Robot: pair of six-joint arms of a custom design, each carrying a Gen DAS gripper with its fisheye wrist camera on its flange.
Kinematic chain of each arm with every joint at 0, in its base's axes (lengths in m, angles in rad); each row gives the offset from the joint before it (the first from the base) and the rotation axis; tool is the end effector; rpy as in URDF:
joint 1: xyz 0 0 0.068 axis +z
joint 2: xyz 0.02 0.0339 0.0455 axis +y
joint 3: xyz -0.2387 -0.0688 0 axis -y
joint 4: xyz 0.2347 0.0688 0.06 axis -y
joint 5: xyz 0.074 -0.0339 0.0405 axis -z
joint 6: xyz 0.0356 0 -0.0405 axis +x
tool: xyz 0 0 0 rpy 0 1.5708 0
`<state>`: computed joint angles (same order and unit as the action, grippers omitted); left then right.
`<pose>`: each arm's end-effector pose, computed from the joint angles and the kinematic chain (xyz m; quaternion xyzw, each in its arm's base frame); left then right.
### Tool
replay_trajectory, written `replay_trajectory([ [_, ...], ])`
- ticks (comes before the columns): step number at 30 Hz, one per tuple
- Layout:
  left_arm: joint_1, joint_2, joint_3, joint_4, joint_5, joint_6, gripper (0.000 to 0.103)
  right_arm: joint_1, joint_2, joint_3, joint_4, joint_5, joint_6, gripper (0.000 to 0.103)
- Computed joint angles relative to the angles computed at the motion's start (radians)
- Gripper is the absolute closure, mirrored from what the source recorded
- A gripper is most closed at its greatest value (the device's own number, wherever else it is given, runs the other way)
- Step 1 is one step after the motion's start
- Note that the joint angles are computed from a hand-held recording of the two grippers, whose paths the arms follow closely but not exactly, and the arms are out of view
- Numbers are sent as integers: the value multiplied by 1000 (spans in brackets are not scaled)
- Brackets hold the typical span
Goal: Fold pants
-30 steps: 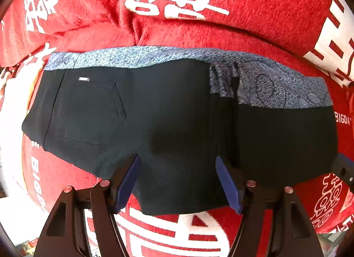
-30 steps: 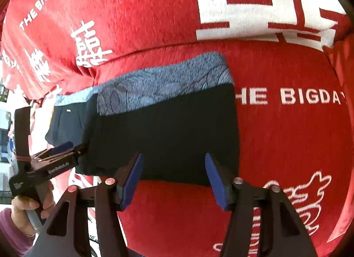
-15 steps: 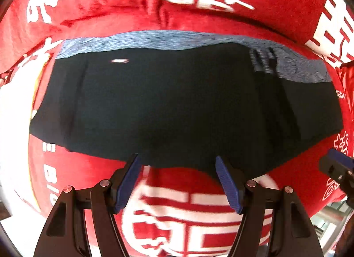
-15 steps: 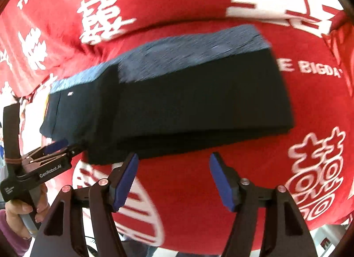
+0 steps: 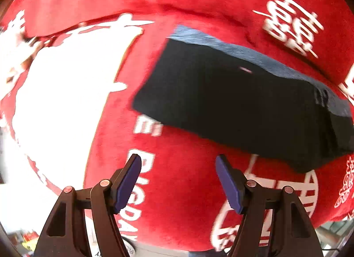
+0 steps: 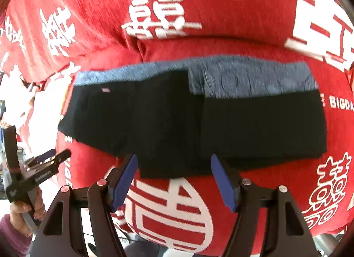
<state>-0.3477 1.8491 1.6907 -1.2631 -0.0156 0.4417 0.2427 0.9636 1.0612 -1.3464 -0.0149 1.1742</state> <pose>0.3228 -0.1164 0.2569 0.3829 0.9207 0.0113 0.0741 0.1418 0.0357 0.2882 0.4422 0.8824 0.1099 0.1169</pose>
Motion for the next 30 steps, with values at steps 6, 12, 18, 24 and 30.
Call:
replay_trajectory([
  [6, 45, -14, -51, 13, 2, -17, 32, 34, 54, 25, 17, -6, 3, 25],
  [12, 21, -46, -112, 6, 34, -10, 32, 113, 58, -11, 33, -29, 65, 25],
  [18, -9, -48, -114, -4, 49, -27, 32, 141, 42, -40, 26, -36, 105, 25],
  [24, -43, -48, -114, -2, 51, -49, 32, 156, 41, -50, 30, -39, 115, 25],
  [30, -54, -57, -128, -1, 52, -55, 32, 173, 28, -65, 33, -43, 136, 25],
])
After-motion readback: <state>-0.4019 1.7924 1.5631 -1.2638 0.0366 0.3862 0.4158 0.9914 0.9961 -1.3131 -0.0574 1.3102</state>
